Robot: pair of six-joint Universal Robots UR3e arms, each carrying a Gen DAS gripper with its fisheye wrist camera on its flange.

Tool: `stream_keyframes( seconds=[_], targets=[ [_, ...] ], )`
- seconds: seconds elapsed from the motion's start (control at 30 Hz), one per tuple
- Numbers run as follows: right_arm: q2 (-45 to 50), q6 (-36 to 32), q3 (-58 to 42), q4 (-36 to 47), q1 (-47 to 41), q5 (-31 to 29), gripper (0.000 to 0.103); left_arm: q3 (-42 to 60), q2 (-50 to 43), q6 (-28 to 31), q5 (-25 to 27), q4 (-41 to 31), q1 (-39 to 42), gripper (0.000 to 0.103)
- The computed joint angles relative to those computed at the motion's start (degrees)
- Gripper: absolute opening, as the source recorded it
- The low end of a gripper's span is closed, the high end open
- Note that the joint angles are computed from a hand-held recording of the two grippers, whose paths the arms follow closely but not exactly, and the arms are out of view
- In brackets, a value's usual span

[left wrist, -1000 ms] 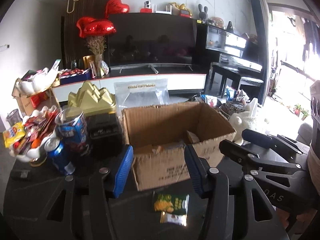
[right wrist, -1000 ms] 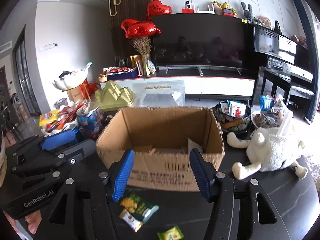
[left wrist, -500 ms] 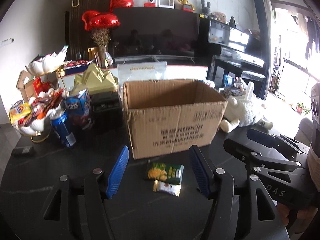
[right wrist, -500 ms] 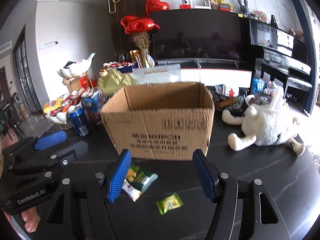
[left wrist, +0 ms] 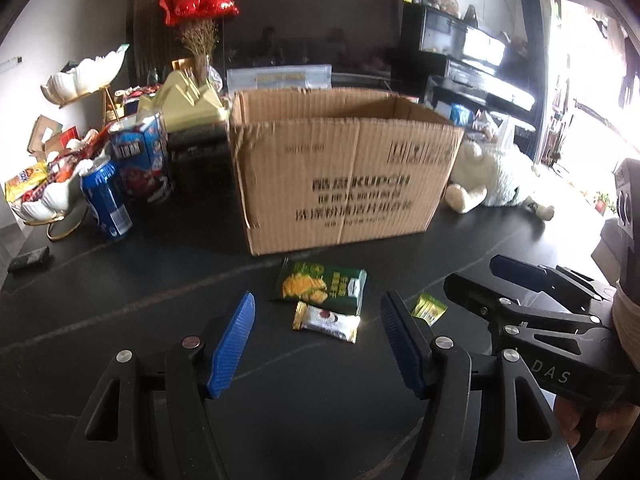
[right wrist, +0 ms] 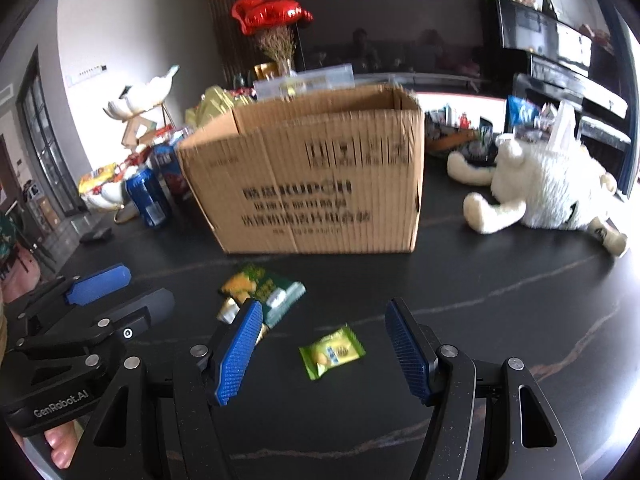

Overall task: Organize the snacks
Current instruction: 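Open both tools over the box and withdraw toward the table, then grasp the green-yellow candy with the right tool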

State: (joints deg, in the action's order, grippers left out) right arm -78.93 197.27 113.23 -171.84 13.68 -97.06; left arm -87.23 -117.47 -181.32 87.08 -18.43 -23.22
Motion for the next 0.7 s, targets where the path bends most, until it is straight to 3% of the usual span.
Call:
stream_keyframes(
  seconds=[0.3,0.7],
  targets=[
    [4.5,-0.6,0.4,1.3,-2.9,5.3,0.065,-0.5,-4.1,-0.1,-0.3,1.7,0.2,0.065],
    [9.4,-1.4,-1.9,1.3,-2.4,4.6,0.065,-0.4,-7.0,-0.7,-3.4,1.6,1.7,0.065]
  ],
)
